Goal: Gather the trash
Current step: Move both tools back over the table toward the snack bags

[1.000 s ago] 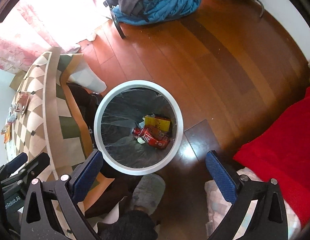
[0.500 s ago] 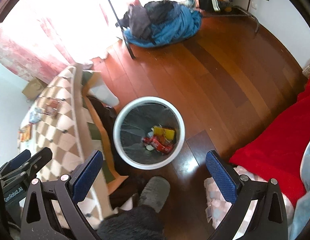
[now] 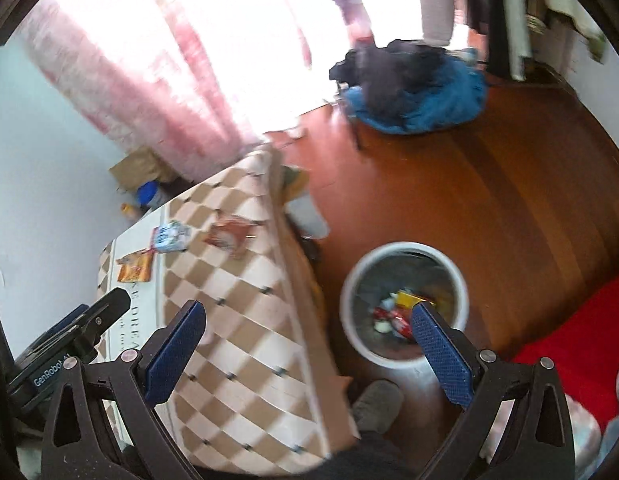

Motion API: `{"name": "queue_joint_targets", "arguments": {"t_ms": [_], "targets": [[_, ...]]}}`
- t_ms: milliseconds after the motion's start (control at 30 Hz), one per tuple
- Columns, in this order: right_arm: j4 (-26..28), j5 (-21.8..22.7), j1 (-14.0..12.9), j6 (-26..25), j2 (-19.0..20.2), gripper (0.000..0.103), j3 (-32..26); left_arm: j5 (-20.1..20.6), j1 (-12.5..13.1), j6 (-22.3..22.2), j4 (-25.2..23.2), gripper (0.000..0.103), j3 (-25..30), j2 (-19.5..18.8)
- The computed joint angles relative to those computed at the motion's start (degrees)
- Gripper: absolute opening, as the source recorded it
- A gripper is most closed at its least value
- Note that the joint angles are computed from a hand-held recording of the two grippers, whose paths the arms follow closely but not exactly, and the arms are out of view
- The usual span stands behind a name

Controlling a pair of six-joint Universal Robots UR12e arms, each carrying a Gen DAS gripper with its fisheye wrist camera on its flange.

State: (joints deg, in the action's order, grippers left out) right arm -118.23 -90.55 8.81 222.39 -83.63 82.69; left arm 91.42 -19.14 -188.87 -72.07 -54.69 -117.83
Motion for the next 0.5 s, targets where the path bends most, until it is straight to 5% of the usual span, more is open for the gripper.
{"name": "queue_joint_targets", "arguments": {"t_ms": [233, 500], "targets": [[2.62, 4.64, 1.62, -1.43, 14.52, 0.103, -14.06, 4.09, 5.32, -5.19, -2.07, 0.098, 1.14, -4.0], [17.21, 3.23, 2.43, -5.75, 28.97, 0.103, -31.02, -1.98, 9.81, -11.23, -4.07, 0.096, 2.8, -8.5]]}}
